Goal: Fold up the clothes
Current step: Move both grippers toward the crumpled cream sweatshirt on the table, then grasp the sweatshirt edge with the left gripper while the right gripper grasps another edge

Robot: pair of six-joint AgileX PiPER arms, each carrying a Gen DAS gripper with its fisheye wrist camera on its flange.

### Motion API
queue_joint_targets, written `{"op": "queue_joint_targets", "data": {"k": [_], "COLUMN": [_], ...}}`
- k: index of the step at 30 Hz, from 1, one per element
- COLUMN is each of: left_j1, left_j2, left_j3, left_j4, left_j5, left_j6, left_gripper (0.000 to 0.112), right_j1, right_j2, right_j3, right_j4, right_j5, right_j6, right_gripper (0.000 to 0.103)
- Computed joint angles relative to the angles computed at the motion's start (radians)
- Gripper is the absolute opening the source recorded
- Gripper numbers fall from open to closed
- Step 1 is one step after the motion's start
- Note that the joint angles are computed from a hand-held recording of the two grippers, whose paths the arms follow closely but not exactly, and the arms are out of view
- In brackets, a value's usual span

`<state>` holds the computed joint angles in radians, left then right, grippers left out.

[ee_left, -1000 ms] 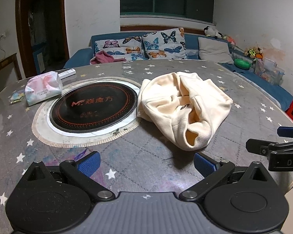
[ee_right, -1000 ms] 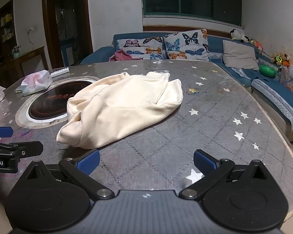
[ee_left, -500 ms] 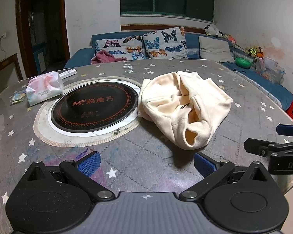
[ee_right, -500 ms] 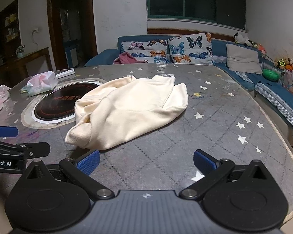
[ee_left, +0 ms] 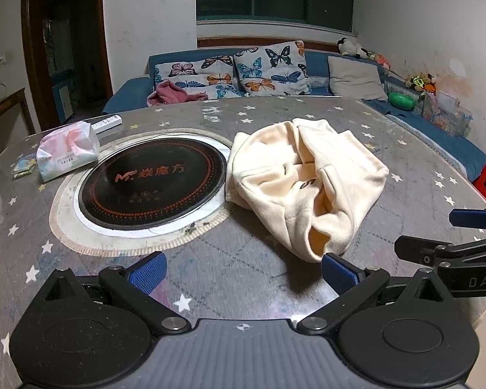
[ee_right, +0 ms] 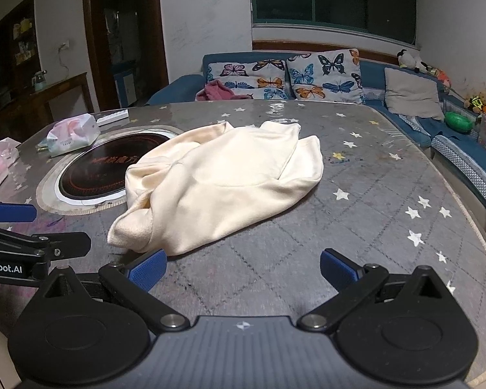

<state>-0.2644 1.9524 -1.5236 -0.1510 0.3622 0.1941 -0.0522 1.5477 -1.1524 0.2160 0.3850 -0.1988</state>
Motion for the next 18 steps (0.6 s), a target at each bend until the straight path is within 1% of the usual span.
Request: {"op": "queue_joint_targets", "data": {"k": [9,11,18], "left_j1": [0.008,0.008,0.015], "left_j2": [0.066,0.09,0.2], "left_j3": [-0.127,-0.17,-0.371], "left_j4": [-0.005,-0.002,0.001], "left_j5": [0.053,0.071,0.152], "left_j6": [0.019,0.021,0.028], "left_gripper": [0.103,0.103,0.102], "right_j1": [-0.018,-0.024,-0.048], "right_j2": [0.072,0.089,0.173], "right_j3": [-0.097,-0.124,-0.259], "right_j4": [0.088,0.102,0.133], "right_j5": [0.06,0.077,0.152], "right_j6": [-0.095,-0.111,-0.145], "right_gripper": [0.095,0.095,0.087]}}
